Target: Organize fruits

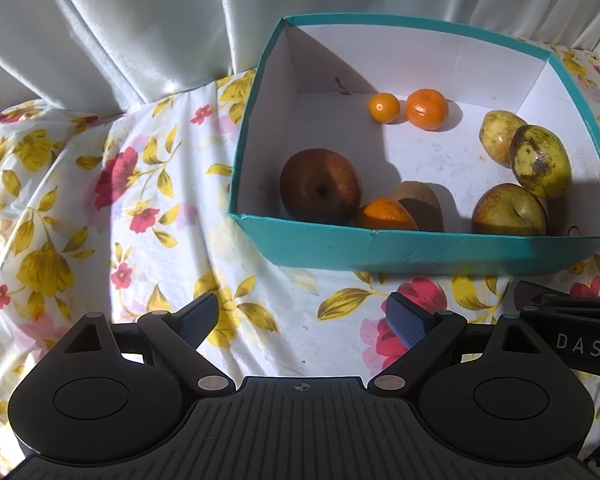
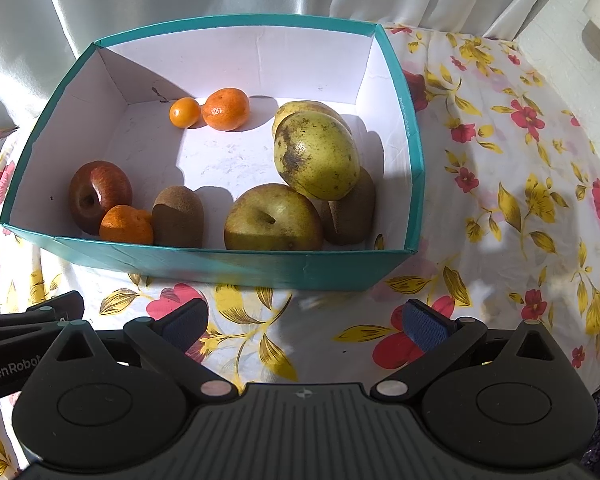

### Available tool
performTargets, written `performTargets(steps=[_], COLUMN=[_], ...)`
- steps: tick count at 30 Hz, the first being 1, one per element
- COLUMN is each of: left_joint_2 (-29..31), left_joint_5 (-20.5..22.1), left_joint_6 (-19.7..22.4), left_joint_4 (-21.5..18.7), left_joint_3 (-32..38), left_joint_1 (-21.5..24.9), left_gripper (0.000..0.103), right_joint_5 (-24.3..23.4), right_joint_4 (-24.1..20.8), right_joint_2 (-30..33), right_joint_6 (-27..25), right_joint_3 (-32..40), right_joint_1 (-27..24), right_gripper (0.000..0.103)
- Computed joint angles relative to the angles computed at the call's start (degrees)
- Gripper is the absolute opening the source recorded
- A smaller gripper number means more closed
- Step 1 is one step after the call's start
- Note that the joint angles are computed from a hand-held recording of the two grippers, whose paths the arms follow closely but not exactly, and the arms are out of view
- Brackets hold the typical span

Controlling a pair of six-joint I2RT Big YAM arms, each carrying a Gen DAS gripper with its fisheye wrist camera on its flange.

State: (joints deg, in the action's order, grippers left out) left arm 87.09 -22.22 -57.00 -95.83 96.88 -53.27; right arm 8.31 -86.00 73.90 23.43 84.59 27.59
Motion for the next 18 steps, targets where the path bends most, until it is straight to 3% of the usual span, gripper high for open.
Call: performTargets(steps=[18], left_joint_2=[-0.3], left_joint_5=[-1.6], left_joint_6=[1.2], left_joint_4=[0.4], left_joint_3=[-0.2], left_joint_1=[-1.0], left_gripper=[0.093], right_joint_5=[0.4], right_joint_4=[-0.1], right_joint_2=[-0.5], right_joint_6=[0.6], right_joint_3=[-0.2], right_joint_1=[0.2], right_gripper=[0.103])
